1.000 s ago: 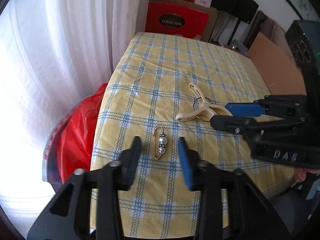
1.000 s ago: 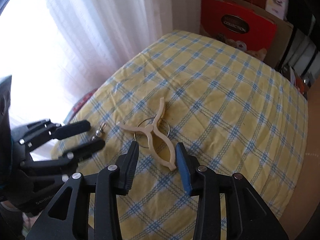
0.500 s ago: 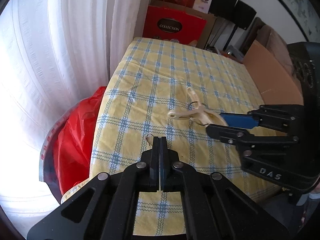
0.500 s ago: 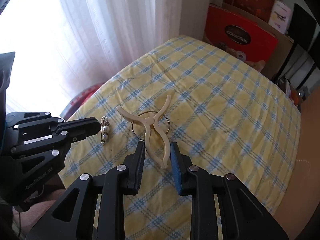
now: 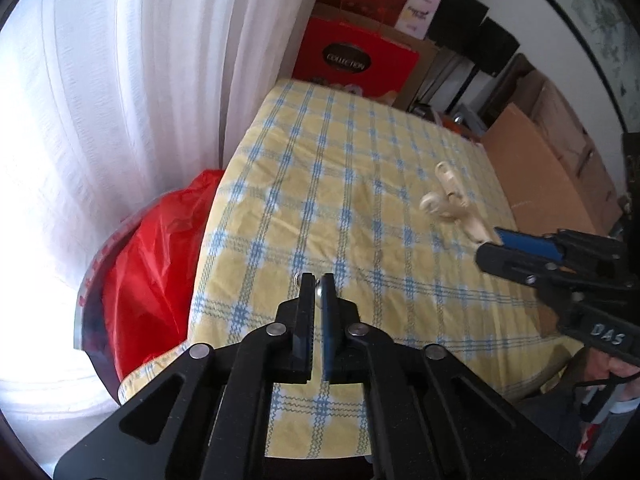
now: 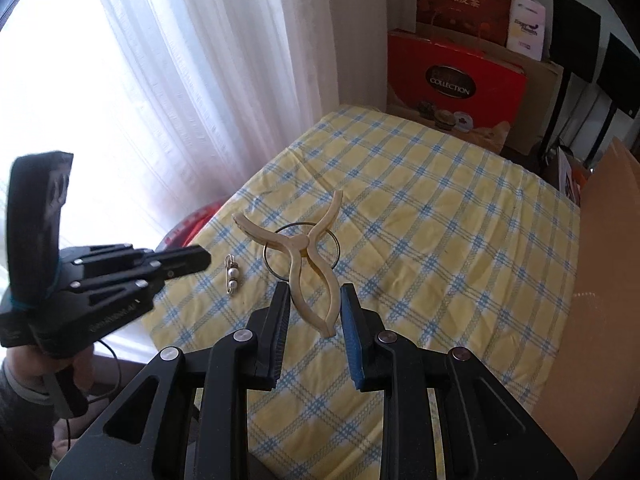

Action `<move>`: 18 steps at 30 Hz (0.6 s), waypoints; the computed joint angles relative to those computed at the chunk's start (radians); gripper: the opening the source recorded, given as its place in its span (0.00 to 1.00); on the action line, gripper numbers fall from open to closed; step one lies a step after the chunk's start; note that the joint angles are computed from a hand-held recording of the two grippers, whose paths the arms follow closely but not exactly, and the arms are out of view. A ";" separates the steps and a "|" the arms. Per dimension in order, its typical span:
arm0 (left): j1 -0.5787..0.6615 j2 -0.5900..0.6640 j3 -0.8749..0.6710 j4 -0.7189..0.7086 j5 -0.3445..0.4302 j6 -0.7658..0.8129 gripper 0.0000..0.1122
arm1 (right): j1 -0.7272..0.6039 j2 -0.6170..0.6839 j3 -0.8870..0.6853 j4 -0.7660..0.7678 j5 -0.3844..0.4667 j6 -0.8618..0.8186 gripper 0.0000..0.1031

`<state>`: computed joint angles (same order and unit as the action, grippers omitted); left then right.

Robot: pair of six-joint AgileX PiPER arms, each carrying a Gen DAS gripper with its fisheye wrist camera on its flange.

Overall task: Organize objects
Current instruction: 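Lift the safety pin with the left gripper while the right gripper grasps the cream clip, then carry the cream clip over the box with the right gripper while the left holds the pin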

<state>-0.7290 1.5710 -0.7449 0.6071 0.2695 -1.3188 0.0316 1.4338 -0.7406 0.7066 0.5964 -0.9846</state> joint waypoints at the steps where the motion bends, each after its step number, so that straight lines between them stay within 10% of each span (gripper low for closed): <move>1: 0.003 0.021 -0.009 -0.030 0.001 0.012 0.20 | -0.006 -0.001 0.003 0.005 0.002 -0.004 0.24; 3: 0.007 0.055 -0.024 -0.078 -0.004 0.033 0.34 | -0.020 -0.013 0.015 0.011 0.010 -0.011 0.24; 9: -0.068 0.148 -0.117 0.080 0.110 -0.131 0.36 | -0.053 -0.029 0.034 0.019 0.018 -0.037 0.24; 13: -0.154 0.203 -0.178 0.193 0.245 -0.198 0.07 | -0.075 -0.045 0.037 0.038 0.040 -0.056 0.24; 18: -0.144 0.177 -0.133 0.239 0.187 -0.261 0.07 | -0.084 -0.057 0.042 0.038 0.050 -0.058 0.24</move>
<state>-0.8727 1.7484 -0.8777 0.8462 0.4561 -1.5798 -0.0522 1.3771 -0.6984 0.7446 0.6466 -1.0428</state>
